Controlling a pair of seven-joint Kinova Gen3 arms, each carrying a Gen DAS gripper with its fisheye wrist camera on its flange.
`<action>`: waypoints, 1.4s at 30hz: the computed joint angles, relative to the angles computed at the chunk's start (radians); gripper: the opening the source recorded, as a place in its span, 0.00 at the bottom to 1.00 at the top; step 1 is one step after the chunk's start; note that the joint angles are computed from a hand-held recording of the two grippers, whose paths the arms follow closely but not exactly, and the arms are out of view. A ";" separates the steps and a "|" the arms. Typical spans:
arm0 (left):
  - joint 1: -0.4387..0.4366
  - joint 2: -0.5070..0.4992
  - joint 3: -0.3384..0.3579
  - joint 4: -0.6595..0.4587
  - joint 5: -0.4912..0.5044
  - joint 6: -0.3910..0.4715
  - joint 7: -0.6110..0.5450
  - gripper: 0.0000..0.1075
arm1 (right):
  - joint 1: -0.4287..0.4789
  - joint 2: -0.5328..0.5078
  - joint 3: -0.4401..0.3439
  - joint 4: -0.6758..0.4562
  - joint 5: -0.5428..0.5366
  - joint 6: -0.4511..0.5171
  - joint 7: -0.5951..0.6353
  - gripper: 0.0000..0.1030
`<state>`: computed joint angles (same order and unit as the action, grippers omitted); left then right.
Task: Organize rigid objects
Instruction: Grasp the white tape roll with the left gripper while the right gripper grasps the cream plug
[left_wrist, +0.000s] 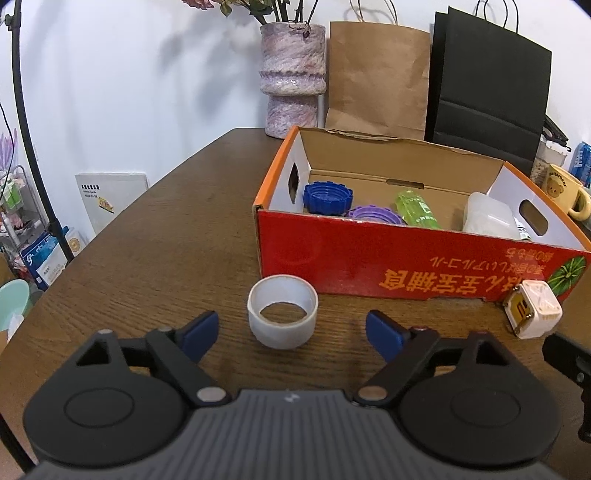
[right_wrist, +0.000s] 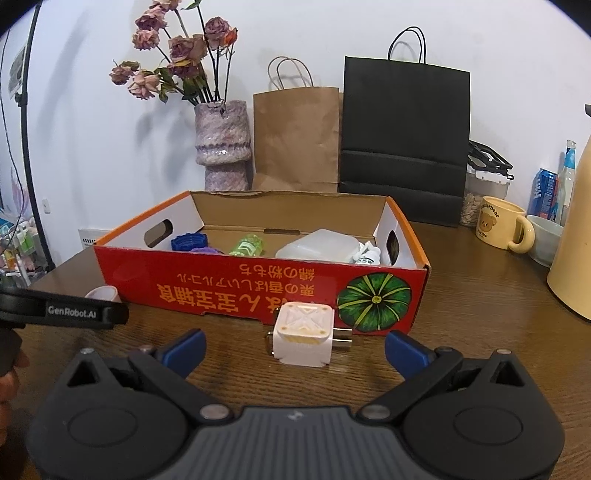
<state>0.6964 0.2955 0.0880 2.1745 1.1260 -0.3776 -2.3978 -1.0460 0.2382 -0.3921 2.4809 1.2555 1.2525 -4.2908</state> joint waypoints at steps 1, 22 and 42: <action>-0.001 0.004 0.000 -0.004 -0.001 0.000 0.001 0.80 | 0.003 0.001 0.002 -0.001 0.003 -0.003 0.003 1.00; 0.007 0.037 -0.096 -0.036 -0.216 0.101 0.219 0.42 | 0.121 0.020 0.049 -0.029 0.103 -0.094 0.068 1.00; 0.024 0.032 -0.083 0.001 -0.270 0.018 0.271 0.42 | 0.251 0.026 0.102 -0.071 0.149 -0.222 0.157 1.00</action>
<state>0.7209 0.3275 0.0048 2.1756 0.8562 -0.3591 -2.1271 -0.7951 0.2644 -0.2905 2.4095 1.4048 1.0302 -4.1334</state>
